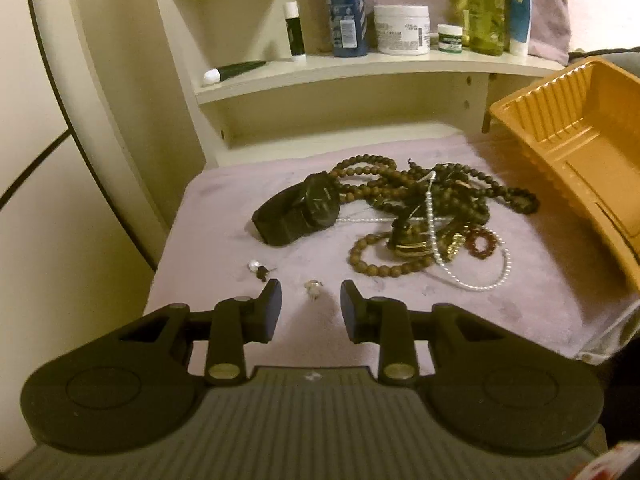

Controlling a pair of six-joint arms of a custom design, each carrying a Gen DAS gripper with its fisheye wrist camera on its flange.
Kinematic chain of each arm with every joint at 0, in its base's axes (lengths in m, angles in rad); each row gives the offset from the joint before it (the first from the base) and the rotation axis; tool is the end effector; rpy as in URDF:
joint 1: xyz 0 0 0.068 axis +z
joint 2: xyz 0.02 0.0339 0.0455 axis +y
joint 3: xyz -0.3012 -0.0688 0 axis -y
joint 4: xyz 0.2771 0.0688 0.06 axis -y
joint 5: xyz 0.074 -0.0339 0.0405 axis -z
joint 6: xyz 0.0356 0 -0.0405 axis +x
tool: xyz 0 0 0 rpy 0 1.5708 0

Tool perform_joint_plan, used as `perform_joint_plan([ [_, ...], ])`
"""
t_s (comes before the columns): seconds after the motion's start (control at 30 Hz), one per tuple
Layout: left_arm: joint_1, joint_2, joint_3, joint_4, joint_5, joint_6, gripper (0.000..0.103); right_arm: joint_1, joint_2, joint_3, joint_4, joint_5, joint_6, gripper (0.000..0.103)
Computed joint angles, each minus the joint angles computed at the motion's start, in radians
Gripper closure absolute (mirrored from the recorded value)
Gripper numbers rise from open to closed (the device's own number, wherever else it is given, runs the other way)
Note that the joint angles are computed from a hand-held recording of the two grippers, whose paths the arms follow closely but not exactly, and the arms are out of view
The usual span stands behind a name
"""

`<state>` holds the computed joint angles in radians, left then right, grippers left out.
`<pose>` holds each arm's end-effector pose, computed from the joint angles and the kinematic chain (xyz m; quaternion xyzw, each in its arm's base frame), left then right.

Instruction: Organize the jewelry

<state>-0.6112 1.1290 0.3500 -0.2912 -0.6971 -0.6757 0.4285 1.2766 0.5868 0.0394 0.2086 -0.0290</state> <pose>0.1599 -0.0841 0.1449 -0.1139 0.9074 0.1251 0.3848 0.2497 0.1060 0.2058 -0.1570 0.8784 -0.0038 0.4514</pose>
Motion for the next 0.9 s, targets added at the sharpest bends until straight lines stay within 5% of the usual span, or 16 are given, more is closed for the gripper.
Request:
perform_joint_plan([
  [0.23,0.070,0.106,-0.013,0.157,0.038,0.077,0.084,-0.004,0.008,0.005,-0.003,-0.001,-0.003,0.097],
  [0.47,0.071,0.132,-0.018,0.194,0.041,0.076,0.095,-0.003,0.009,0.003,0.003,0.002,-0.007,0.097],
  [0.9,-0.022,0.025,0.058,0.040,0.011,0.035,0.096,-0.006,0.003,-0.004,0.010,-0.004,-0.007,0.097],
])
